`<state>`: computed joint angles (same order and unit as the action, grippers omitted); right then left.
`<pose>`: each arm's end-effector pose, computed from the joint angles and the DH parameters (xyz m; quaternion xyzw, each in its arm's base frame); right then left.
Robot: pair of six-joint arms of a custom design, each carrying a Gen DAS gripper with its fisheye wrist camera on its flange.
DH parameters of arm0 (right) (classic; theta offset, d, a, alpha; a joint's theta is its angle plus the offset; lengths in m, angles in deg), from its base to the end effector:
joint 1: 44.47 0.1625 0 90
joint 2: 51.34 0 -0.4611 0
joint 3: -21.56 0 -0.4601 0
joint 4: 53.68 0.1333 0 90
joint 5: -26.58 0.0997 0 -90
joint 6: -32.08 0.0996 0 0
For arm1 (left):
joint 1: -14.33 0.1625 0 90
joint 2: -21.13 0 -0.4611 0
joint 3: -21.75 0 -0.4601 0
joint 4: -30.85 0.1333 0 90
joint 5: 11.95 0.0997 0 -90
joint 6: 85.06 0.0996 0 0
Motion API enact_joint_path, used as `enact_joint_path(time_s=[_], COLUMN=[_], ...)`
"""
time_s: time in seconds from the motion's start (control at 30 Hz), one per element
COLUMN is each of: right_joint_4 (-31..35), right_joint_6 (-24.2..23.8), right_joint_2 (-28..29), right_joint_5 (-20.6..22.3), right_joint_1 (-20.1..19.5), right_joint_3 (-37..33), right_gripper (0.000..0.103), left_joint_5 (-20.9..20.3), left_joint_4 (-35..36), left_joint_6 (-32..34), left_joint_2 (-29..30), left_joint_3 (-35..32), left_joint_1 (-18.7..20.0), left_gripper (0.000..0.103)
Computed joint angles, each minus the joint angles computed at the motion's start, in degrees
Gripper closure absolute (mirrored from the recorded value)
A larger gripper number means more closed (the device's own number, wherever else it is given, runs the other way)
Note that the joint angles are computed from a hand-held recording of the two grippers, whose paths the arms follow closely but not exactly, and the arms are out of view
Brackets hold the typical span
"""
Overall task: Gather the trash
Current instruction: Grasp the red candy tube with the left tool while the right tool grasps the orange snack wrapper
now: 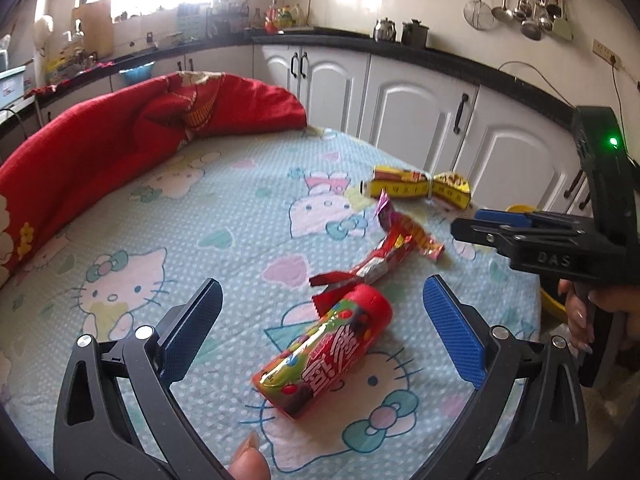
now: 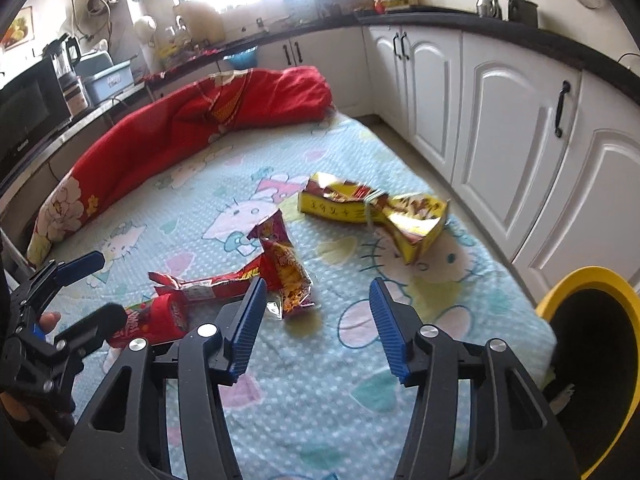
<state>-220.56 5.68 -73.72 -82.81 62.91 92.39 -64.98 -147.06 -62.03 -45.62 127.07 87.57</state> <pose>0.3537 -0.7946 -0.0414 0.3179 -0.9021 0.2285 0.1818 -0.0074 -0.6944 0.3231 0.1688 0.8554 -0.3795 0.3093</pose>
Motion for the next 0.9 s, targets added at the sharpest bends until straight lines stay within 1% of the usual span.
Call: enact_joint_path(time_s=[0.03, 0.2, 0.27, 0.43, 0.63, 0.7, 0.77, 0.9], right_joint_4=[0.5, 3.2, 4.2, 2.8, 2.2, 2.0, 1.7, 1.1], right_joint_6=[0.0, -0.2, -0.1, -1.4, -2.3, -2.1, -1.8, -0.9], right_joint_2=[0.3, 2.3, 2.8, 3.3, 2.7, 2.3, 2.0, 1.0], right_joint_5=[-0.1, -1.1, -1.4, -2.1, -2.3, -2.0, -2.0, -1.5], right_joint_1=[0.0, -0.1, -0.3, -0.5, -0.6, -0.8, -0.8, -1.1], right_joint_3=[-0.5, -3.2, -3.9, -3.7, -2.7, -2.1, -1.5, 0.0], right_gripper=[0.055, 0.056, 0.059, 0.066, 0.081, 0.082, 0.087, 0.089], left_joint_5=[0.0, -0.4, -0.5, -0.9, -0.7, -0.8, -0.9, -1.0], left_joint_4=[0.7, 4.0, 5.0, 7.1, 10.4, 11.5, 12.6, 14.2], left_joint_6=[-0.1, -0.7, -1.1, -2.5, -3.2, -3.4, -3.7, -4.0], left_joint_2=[0.0, 0.1, 0.2, 0.6, 0.9, 0.8, 0.7, 0.5], left_joint_3=[-0.1, -0.3, -0.6, -1.5, -2.1, -2.2, -2.1, -1.9], left_joint_1=[0.1, 0.5, 0.8, 1.5, 1.6, 1.7, 1.6, 1.5], left_gripper=[0.011, 0.011, 0.011, 0.016, 0.028, 0.034, 0.036, 0.043])
